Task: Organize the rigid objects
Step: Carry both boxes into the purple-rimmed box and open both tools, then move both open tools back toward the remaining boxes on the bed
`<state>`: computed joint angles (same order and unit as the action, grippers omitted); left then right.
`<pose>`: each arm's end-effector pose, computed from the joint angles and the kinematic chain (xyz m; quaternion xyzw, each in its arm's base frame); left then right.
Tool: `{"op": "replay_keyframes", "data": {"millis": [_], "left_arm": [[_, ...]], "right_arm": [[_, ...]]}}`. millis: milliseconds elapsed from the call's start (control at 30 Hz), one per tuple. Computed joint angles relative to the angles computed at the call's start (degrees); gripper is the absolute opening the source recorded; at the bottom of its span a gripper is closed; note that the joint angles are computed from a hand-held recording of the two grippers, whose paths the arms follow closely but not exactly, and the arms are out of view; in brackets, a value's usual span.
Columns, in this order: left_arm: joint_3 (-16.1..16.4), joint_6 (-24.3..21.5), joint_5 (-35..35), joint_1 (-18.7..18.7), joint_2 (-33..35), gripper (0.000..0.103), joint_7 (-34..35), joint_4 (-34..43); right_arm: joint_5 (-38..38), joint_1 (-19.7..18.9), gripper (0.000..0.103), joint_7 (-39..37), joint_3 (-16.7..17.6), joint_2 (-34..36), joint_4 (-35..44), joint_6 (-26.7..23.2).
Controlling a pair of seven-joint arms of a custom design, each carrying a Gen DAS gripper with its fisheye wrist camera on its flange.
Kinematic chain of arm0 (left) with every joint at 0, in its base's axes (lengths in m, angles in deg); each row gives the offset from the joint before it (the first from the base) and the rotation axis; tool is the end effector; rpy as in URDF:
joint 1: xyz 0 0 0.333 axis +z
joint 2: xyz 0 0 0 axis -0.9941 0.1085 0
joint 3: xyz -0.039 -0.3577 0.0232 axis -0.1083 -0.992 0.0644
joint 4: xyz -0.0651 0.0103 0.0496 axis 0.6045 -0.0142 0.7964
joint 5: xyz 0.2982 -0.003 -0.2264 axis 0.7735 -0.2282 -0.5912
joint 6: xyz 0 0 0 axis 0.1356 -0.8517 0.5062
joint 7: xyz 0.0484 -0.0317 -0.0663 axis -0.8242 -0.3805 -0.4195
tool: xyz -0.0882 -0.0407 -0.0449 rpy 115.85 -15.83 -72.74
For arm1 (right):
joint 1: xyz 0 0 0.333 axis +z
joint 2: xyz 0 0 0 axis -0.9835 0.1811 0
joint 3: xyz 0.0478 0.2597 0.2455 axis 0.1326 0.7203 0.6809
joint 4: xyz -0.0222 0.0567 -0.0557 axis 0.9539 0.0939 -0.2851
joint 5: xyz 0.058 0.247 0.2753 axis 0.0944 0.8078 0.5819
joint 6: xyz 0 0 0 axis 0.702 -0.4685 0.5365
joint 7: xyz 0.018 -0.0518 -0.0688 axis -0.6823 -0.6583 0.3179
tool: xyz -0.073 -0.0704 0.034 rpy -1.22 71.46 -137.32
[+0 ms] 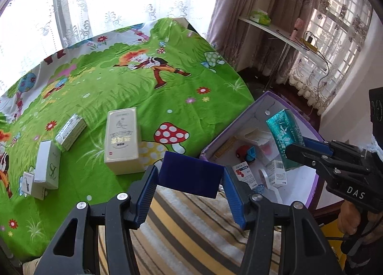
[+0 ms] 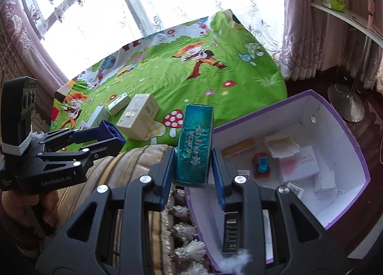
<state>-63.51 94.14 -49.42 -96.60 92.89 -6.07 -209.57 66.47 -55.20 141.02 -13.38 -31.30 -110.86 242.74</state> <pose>0.5305 -0.2382 0.4598 -0.6125 0.7320 -0.2599 0.1465 0.5334 0.3396 0.4424 -0.7226 0.5872 -0.0896 0.3536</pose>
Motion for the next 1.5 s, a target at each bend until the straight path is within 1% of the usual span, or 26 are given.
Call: {"op": "replay_keyframes", "data": {"millis": [200, 333, 533, 633, 767, 833, 900, 967, 1000, 1033, 1067, 1133, 1300, 1500], "left_arm": [[-2.08, -2.31, -2.44, -1.05, 2.45, 0.056, 5.51, 3.74], [-2.79, -3.85, -3.13, -2.24, 3.97, 0.056, 8.65, 6.02], [-3.11, -6.14, -3.27, -3.97, 5.71, 0.056, 11.53, 8.51], [-3.29, -7.22, -3.39, -4.5, 6.63, 0.056, 12.9, 9.75], [-4.02, -8.56, -4.33, -4.76, 7.66, 0.057, 16.05, 11.01], [-4.03, -10.27, -4.44, -5.17, 8.28, 0.057, 17.12, 12.0], [-3.52, -10.81, -4.04, -5.75, 8.48, 0.062, 16.5, 12.22], [-3.9, -10.6, -5.27, -5.36, 8.4, 0.065, 17.3, 12.03], [-3.85, -10.31, -5.47, -5.37, 8.3, 0.066, 17.3, 11.85], [-3.78, -10.05, -5.68, -5.36, 8.16, 0.066, 17.24, 11.64], [-3.85, -9.7, -6.18, -5.19, 7.97, 0.066, 17.35, 11.37], [-4.05, -8.94, -7.42, -4.71, 7.61, 0.066, 17.72, 10.87], [-3.72, -6.91, -9.04, -4.0, 6.33, 0.066, 17.4, 9.34], [-2.72, -4.22, -10.02, -2.45, 3.8, 0.066, 15.92, 6.24]], "right_arm": [[-2.46, 1.4, 0.035, 4.57, -5.35, -2.45, -4.71, 0.37], [-7.11, 3.26, 0.035, 10.3, -10.4, -3.82, -7.26, -0.08], [-12.71, 2.1, 0.036, 17.1, -13.02, -5.01, -9.65, -1.27], [-13.65, 0.12, 0.036, 18.42, -12.2, -5.28, -10.24, -1.5], [-16.61, -0.14, 0.036, 21.32, -12.88, -5.43, -10.4, -2.38], [-18.45, 0.09, 0.037, 23.69, -13.58, -5.4, -10.05, -3.79], [-18.62, -0.95, 0.045, 24.48, -12.72, -5.38, -9.89, -4.56], [-18.01, -2.11, 0.06, 24.34, -11.59, -5.53, -10.02, -4.85], [-16.71, -3.01, 0.062, 23.67, -10.55, -5.63, -10.07, -5.03], [-15.02, -4.11, 0.063, 22.44, -9.36, -5.6, -10.15, -4.83], [-14.32, -4.41, 0.063, 22.0, -8.93, -5.67, -10.13, -4.93], [-15.2, -3.76, 0.063, 22.58, -9.42, -5.85, -9.93, -5.19], [-16.01, -3.25, 0.063, 22.02, -8.85, -6.45, -9.22, -5.47], [-15.4, -2.57, 0.063, 19.47, -6.91, -6.09, -6.66, -5.95]]}}
